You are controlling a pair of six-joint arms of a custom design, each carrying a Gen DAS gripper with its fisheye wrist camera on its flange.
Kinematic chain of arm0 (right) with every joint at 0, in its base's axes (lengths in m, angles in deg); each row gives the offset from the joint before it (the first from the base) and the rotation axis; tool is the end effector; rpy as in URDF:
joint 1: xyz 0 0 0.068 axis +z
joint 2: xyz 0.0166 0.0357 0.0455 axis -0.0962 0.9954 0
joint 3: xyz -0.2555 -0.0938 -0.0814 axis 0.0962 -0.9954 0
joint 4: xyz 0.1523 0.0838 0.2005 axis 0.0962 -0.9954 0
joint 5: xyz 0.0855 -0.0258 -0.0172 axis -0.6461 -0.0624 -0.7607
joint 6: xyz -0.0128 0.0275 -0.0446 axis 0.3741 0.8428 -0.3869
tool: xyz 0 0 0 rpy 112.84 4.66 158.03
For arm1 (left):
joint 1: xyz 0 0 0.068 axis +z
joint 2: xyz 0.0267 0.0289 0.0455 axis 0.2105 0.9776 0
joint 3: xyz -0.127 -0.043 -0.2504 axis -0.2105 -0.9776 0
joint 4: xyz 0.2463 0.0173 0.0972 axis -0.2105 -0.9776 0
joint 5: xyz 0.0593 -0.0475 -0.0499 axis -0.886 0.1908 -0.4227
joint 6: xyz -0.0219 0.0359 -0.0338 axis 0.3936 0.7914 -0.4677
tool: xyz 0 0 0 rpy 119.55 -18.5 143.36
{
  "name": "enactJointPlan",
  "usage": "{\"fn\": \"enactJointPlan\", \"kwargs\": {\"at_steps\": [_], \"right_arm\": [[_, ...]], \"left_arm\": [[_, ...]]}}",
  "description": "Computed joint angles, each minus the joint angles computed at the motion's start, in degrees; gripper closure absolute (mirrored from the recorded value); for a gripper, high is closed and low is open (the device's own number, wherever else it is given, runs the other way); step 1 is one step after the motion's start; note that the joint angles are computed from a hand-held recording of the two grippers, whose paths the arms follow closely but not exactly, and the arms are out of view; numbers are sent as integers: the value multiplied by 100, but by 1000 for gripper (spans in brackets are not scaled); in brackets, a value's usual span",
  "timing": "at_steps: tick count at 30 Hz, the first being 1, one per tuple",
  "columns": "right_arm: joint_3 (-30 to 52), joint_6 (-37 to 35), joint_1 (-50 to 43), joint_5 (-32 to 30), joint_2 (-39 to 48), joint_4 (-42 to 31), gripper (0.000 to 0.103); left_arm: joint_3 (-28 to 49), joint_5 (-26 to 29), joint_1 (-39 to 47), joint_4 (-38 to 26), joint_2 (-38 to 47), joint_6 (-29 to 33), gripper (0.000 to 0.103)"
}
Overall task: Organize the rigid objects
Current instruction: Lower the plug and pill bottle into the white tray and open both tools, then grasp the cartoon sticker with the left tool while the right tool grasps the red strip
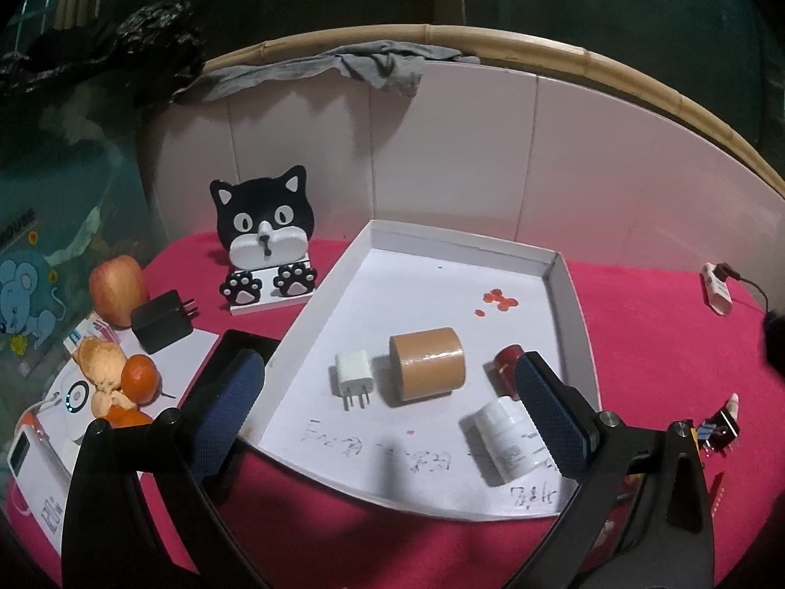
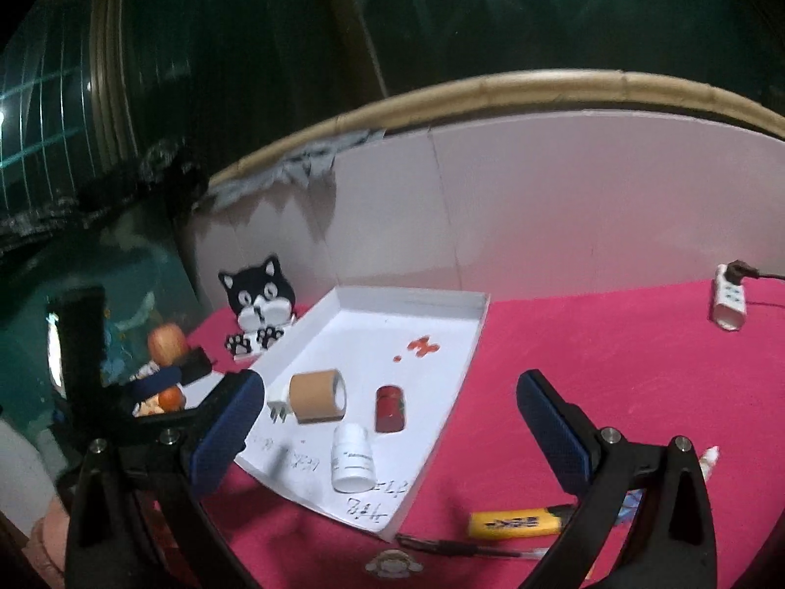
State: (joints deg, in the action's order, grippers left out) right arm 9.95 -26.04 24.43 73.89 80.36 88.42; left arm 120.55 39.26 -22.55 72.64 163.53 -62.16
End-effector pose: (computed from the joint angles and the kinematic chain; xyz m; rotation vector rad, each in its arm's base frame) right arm 0.2119 0.1077 0.2353 0.1411 1.9421 0.2807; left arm 0.3248 -0.2105 0.2335 0.2229 2.1369 -0.1034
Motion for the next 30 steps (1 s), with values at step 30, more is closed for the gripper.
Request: {"fn": "enactJointPlan", "kwargs": {"at_steps": [30], "right_arm": [[-2396, -975, -3467, -2253, -3179, -2209, 0]], "left_arm": [[-254, 1801, -1243, -470, 908, 943, 5]]}}
